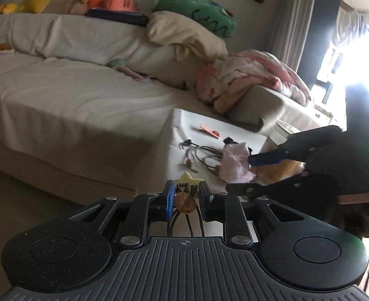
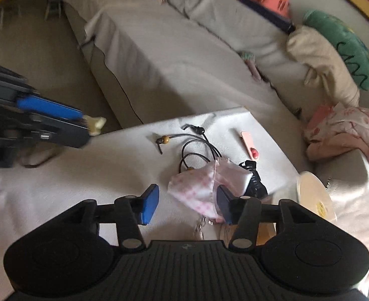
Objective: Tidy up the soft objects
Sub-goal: 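Carry the star keychain into the pink box with the left tool and open it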
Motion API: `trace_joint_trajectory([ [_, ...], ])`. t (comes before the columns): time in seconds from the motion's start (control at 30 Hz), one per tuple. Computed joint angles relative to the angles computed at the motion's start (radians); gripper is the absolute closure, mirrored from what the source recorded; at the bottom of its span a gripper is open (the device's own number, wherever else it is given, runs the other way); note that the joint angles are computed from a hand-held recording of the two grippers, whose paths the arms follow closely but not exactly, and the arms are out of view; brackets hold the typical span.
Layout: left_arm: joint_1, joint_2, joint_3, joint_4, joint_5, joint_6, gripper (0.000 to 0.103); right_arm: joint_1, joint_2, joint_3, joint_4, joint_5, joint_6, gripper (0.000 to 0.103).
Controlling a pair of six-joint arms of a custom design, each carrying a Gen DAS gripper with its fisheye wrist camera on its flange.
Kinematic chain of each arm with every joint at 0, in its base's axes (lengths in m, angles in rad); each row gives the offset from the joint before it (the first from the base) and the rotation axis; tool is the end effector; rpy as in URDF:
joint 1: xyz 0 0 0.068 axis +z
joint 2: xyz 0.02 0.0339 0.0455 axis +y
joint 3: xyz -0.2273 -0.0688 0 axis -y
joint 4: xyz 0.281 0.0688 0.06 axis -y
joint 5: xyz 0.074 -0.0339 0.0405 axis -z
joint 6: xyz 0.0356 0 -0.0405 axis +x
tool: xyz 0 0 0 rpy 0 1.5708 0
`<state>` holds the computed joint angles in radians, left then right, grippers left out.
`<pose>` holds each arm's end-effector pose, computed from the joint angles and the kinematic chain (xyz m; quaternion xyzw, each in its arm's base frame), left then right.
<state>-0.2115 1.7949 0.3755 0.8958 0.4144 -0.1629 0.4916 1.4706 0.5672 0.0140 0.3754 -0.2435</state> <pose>0.2556 -0.0695 0.0131 0.1234 0.8448 -0.2661 0.4476 0.2581 0.1234 0.0729 -0.2745 0.8865 -0.1339 0.3475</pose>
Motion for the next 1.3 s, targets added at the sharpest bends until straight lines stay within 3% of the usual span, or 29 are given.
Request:
trace_joint_trajectory([
  [0.07, 0.031, 0.01, 0.007, 0.001, 0.03, -0.004, 0.08, 0.003, 0.075, 0.06, -0.016, 0.022, 0.005, 0.055],
  [0.1, 0.043, 0.01, 0.011, -0.002, 0.038, -0.013, 0.08, 0.0, 0.086, 0.076, -0.024, 0.016, 0.009, 0.073],
  [0.13, 0.059, 0.007, 0.015, -0.01, 0.049, -0.023, 0.08, -0.008, 0.092, 0.105, -0.069, -0.012, 0.019, 0.101],
  [0.17, 0.073, -0.002, 0.023, -0.025, 0.06, -0.036, 0.08, -0.021, 0.088, 0.133, -0.118, -0.046, 0.037, 0.102],
  [0.33, 0.078, -0.108, 0.078, -0.11, 0.056, -0.061, 0.08, -0.097, -0.146, 0.119, -0.182, -0.135, 0.065, 0.103],
  [0.57, -0.045, -0.178, 0.253, -0.236, 0.006, -0.12, 0.08, -0.332, -0.598, 0.143, -0.416, -0.374, 0.062, 0.103],
  [0.7, -0.159, -0.198, 0.386, -0.35, -0.025, -0.108, 0.08, -0.543, -0.791, 0.157, -0.498, -0.501, -0.001, 0.103],
  [0.83, -0.296, -0.147, 0.579, -0.458, -0.051, -0.092, 0.08, -0.877, -0.908, 0.171, -0.56, -0.723, -0.075, 0.103],
  [1.0, -0.474, 0.055, 0.883, -0.583, -0.007, -0.116, 0.08, -1.348, -0.868, 0.196, -0.619, -1.042, -0.201, 0.103],
  [1.07, -0.543, 0.164, 1.017, -0.654, 0.011, -0.121, 0.079, -1.463, -0.794, 0.198, -0.612, -1.092, -0.243, 0.102],
  [1.2, -0.637, 0.433, 1.307, -0.838, 0.094, -0.236, 0.08, -1.637, -0.586, 0.21, -0.624, -1.182, -0.351, 0.102],
  [1.3, -0.678, 0.576, 1.443, -0.948, 0.127, -0.199, 0.08, -1.707, -0.397, 0.247, -0.673, -1.211, -0.441, 0.098],
])
